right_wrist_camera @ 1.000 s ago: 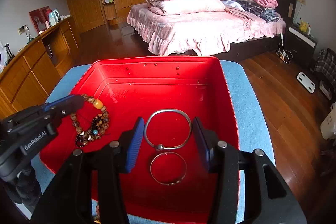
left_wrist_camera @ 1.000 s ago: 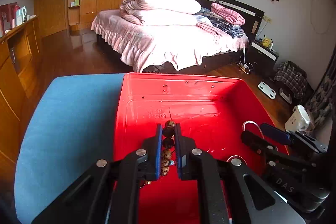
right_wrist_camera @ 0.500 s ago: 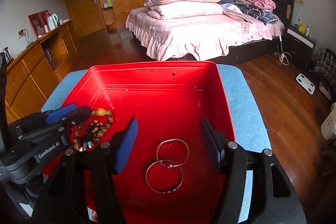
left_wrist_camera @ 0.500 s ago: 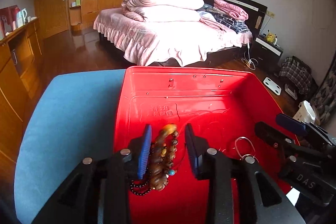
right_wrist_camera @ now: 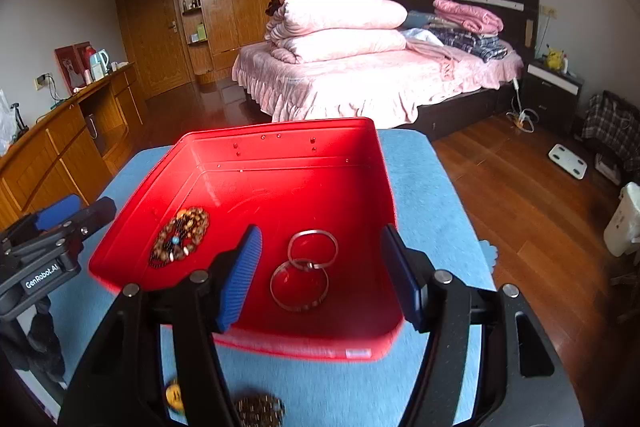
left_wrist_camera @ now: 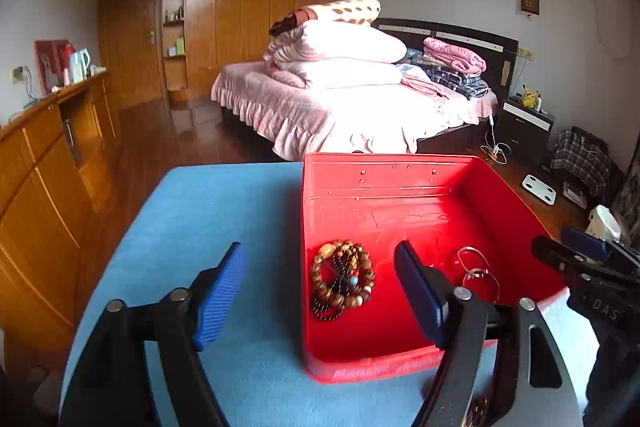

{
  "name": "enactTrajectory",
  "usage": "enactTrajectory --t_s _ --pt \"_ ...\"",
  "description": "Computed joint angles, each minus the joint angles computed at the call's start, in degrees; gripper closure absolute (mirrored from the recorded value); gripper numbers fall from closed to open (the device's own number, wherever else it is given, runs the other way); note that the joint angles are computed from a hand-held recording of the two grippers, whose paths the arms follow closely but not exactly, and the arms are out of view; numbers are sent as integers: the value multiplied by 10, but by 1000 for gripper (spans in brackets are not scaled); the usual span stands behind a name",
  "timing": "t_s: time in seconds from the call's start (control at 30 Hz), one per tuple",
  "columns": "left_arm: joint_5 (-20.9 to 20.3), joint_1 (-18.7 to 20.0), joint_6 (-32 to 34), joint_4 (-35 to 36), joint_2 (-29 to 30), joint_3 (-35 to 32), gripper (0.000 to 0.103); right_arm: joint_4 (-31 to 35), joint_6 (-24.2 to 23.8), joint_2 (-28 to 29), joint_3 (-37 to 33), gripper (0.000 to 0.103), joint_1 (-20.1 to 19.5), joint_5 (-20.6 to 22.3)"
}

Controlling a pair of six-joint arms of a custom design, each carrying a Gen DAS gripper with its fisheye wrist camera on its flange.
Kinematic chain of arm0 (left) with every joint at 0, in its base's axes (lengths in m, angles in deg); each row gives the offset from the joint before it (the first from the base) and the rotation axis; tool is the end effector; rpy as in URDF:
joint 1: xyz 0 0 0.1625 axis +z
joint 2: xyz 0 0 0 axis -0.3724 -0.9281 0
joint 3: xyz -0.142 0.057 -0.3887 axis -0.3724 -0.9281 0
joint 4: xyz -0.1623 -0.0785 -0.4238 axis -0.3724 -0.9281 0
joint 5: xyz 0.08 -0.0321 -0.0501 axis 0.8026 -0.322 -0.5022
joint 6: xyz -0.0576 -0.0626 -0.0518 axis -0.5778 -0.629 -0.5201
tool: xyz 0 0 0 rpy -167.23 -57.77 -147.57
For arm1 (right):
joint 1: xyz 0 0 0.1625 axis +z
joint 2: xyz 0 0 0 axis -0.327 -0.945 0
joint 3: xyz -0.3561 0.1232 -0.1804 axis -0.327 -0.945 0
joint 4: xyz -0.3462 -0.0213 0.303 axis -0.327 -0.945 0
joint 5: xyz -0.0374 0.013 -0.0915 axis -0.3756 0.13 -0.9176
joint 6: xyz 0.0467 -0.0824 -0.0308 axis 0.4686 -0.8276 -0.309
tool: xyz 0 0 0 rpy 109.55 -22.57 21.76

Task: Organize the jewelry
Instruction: 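Carry both items into the red tin and open both tools, then move both open tools back over the remaining jewelry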

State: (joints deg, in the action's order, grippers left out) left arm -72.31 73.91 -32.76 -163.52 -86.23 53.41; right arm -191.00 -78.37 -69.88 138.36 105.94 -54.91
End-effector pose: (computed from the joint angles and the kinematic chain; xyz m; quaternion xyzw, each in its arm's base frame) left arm -0.3474 -0.7943 0.0319 0.1746 0.8177 -0.4387 0.3293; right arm 0.0600 -0.8381 0.2965 0.2098 -0.8516 0.3885 0.2824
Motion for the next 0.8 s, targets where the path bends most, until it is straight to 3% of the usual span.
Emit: enactTrajectory --t_s 0.3,0.8 --pt "36 -20 0 -58 -53 130 23 -68 -14 -82 156 42 -6 10" --pt "34 -44 -126 13 -139 313 24 -96 -1 -136 287 42 -14 -27"
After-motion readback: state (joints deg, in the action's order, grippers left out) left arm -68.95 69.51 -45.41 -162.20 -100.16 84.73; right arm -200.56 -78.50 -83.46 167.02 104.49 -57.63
